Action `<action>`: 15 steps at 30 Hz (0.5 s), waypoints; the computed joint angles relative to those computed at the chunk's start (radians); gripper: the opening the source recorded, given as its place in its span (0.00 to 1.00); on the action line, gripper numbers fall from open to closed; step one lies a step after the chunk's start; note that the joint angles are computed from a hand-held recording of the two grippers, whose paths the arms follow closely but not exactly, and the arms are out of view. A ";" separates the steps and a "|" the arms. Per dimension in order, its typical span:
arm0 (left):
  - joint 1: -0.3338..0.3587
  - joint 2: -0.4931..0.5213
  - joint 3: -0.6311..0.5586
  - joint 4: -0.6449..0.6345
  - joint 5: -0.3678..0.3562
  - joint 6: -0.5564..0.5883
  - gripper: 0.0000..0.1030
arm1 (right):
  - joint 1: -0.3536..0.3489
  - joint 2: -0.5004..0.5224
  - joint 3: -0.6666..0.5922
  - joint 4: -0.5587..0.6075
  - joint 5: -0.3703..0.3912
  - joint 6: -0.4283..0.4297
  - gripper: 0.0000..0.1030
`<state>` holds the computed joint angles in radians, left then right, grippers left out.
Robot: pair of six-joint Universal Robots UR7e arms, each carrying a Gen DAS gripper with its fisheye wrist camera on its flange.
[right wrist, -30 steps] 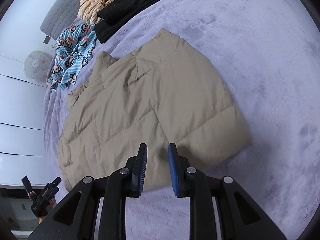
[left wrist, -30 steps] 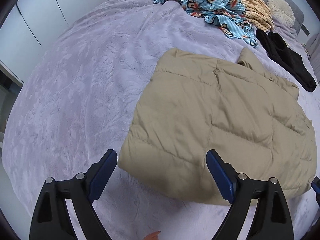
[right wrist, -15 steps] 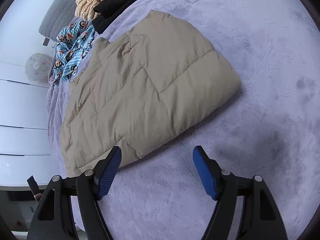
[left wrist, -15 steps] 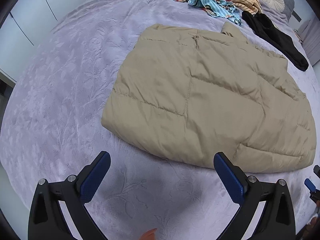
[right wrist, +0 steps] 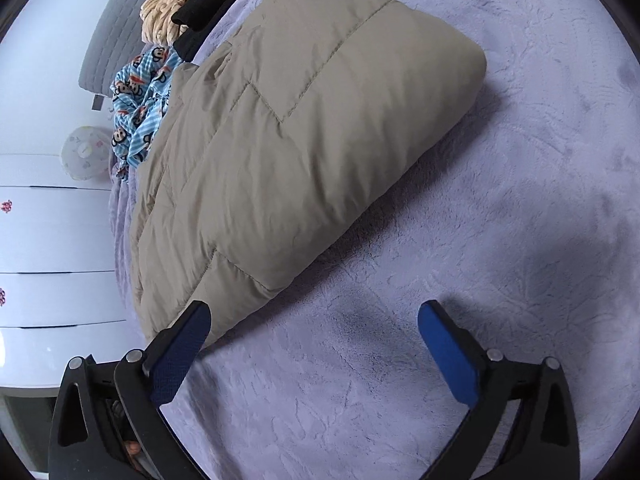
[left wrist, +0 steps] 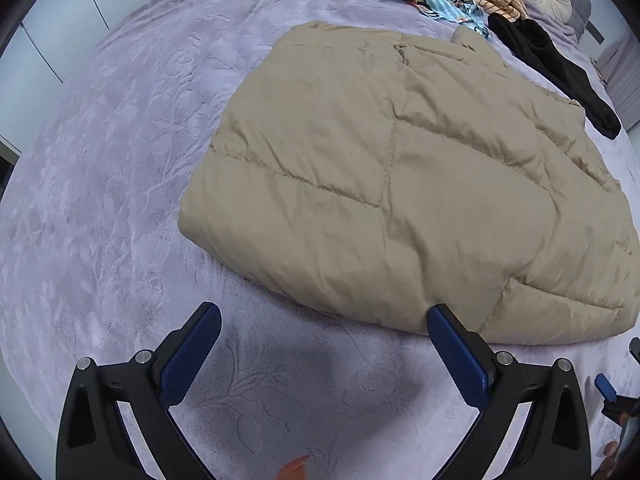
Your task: Fold large clothes
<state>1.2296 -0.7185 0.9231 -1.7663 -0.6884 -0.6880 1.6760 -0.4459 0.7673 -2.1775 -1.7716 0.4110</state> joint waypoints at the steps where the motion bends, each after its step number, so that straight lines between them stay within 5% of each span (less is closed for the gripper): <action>1: 0.001 -0.003 0.003 -0.007 -0.006 0.000 1.00 | 0.000 -0.003 0.006 -0.008 0.002 0.005 1.00; 12: 0.005 -0.008 0.009 0.057 0.009 -0.057 1.00 | -0.011 -0.023 0.035 -0.006 0.011 0.022 1.00; 15: 0.014 -0.017 0.022 0.009 -0.034 -0.020 1.00 | -0.018 -0.020 0.025 0.006 0.032 0.017 1.00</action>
<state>1.2438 -0.7350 0.9454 -1.7578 -0.7226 -0.7080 1.6585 -0.4661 0.7926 -2.1718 -1.7393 0.4281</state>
